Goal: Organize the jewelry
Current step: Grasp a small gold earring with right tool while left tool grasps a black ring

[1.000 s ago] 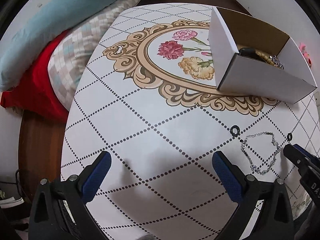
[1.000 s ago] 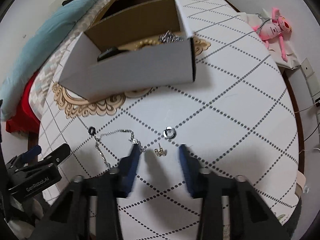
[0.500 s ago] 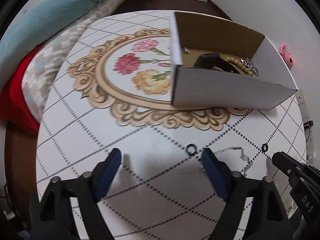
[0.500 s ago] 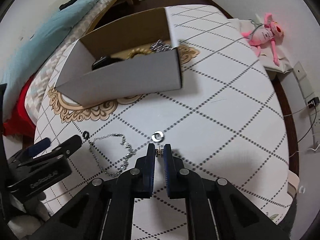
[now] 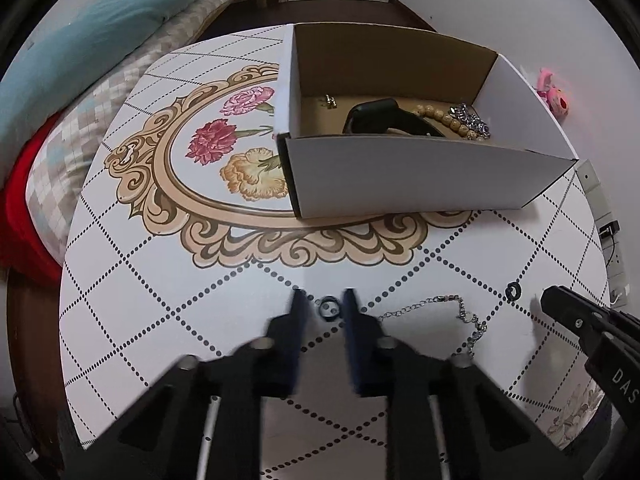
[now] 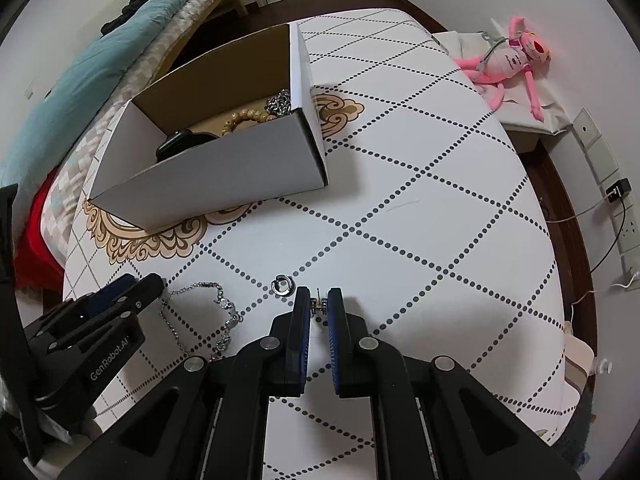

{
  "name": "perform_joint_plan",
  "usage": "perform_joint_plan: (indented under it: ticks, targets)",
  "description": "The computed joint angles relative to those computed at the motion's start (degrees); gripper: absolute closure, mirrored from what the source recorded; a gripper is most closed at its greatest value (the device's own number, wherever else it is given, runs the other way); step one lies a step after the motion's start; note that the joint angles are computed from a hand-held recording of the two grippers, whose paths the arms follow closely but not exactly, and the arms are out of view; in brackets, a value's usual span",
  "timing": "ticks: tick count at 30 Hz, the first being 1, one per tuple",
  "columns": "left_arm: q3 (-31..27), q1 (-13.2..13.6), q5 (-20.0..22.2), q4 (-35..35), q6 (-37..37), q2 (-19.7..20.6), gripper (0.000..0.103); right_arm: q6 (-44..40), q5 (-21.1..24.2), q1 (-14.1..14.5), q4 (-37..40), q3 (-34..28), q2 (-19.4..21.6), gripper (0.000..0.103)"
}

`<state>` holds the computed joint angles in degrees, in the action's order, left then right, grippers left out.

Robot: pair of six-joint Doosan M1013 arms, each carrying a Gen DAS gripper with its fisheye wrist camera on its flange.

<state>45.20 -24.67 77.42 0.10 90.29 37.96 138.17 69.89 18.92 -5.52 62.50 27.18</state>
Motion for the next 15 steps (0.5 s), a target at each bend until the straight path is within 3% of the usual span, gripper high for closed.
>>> perform_joint_plan:
  ticks: [15]
  targets:
    - [1.1,0.4,-2.8,-2.5,0.7,-2.5,0.093,0.9,-3.4,0.0,-1.2,-0.9,-1.3,0.094]
